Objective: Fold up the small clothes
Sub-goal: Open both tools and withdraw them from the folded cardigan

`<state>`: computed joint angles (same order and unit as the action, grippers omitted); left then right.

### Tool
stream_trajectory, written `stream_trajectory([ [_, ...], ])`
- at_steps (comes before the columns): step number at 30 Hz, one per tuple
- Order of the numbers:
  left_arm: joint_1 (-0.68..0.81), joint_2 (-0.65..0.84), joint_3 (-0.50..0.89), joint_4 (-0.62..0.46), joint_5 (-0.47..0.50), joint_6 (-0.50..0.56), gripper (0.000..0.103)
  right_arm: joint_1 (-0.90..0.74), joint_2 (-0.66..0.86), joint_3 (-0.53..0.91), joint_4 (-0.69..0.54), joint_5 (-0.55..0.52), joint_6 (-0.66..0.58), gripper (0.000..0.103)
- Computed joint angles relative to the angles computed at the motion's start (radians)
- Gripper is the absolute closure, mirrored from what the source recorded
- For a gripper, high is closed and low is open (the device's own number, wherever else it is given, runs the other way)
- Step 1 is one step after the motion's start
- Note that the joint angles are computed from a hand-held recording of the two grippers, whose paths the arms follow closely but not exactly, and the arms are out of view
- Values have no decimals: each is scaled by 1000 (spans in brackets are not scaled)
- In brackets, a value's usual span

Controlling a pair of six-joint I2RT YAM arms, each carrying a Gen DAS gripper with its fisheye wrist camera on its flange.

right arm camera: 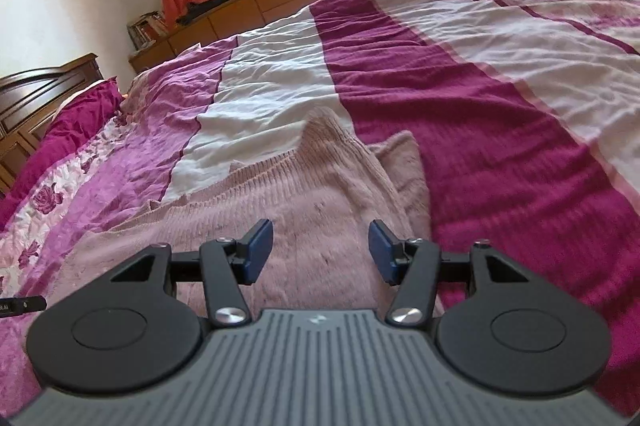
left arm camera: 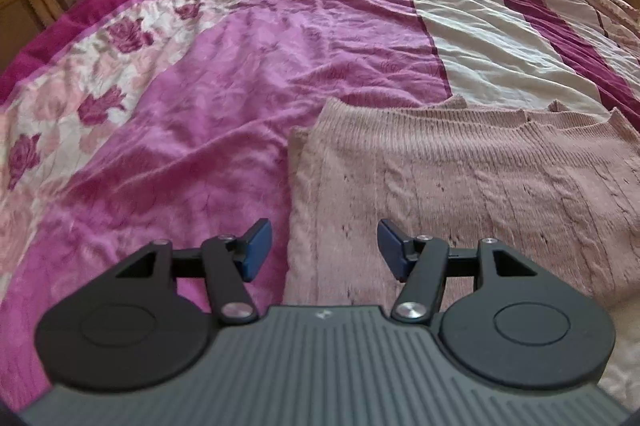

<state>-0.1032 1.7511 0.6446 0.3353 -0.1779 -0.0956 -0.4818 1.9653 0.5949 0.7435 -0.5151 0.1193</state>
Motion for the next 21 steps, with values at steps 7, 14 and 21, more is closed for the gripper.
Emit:
stream_trajectory([
  [7,-13,-52,-34,-82,-28,-40,36,-76,-49,-74,-3,-51,-71,30],
  [14,-28,-107,-70,-134,-2,-66,31,-134,-59,-82,-55,-75,-108,21],
  [21,-67,-155,-95,-179,-20,-118,30,-140,-39,-38,-110,-68,-78,12],
])
